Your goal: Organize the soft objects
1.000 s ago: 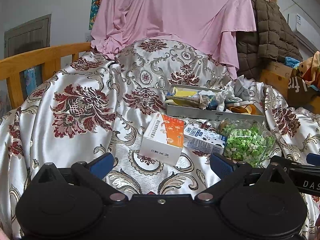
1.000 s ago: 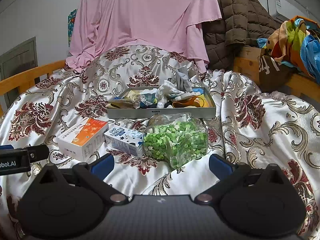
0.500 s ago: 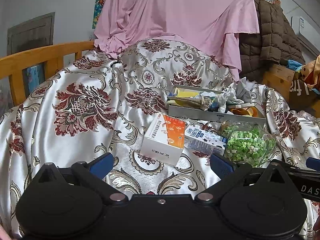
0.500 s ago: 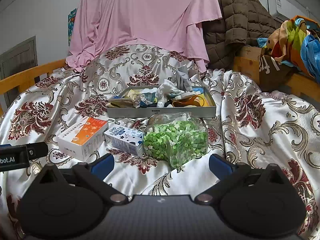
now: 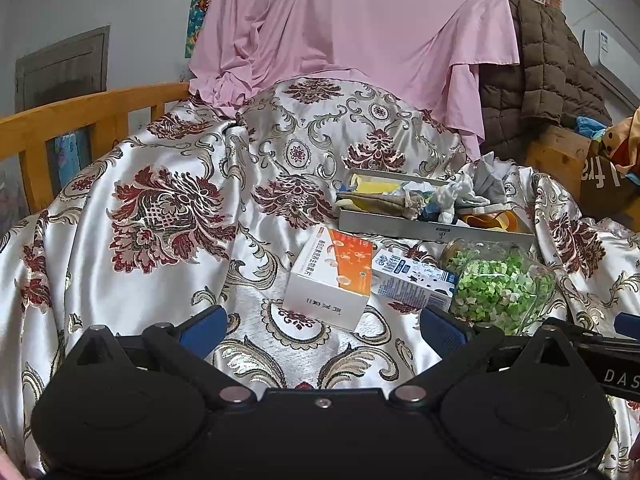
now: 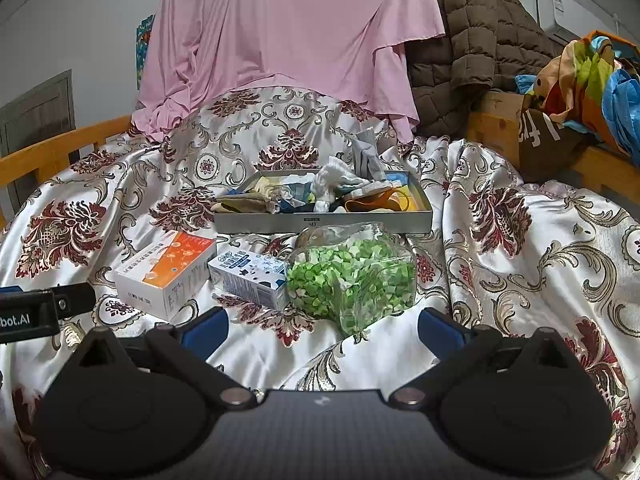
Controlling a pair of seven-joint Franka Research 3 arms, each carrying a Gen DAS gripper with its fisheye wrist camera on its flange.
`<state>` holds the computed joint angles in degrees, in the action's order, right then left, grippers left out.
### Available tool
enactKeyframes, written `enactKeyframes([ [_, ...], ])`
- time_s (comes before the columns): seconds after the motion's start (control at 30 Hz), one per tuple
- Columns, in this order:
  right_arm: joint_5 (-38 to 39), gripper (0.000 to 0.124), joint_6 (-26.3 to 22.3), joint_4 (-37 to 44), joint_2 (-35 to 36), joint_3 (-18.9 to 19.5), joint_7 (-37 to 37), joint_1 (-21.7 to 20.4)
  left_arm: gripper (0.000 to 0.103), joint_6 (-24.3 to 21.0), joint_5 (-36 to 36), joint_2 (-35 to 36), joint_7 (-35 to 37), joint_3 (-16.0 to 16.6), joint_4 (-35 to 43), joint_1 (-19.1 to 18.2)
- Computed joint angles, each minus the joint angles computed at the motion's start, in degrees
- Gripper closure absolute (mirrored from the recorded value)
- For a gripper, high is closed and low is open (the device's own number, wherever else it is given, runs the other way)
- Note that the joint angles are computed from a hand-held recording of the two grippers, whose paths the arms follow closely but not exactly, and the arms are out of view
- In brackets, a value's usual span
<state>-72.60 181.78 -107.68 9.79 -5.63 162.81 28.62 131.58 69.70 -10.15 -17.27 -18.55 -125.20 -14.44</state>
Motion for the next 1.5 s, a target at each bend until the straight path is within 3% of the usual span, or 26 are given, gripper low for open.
enactKeyframes([
  [1.5,2.1,0.021,-0.2,-0.4,-0.2,-0.4,-2.0,0.5,0.001,0.1,0.0,0.3,0.7,0.2,0.0,-0.1],
])
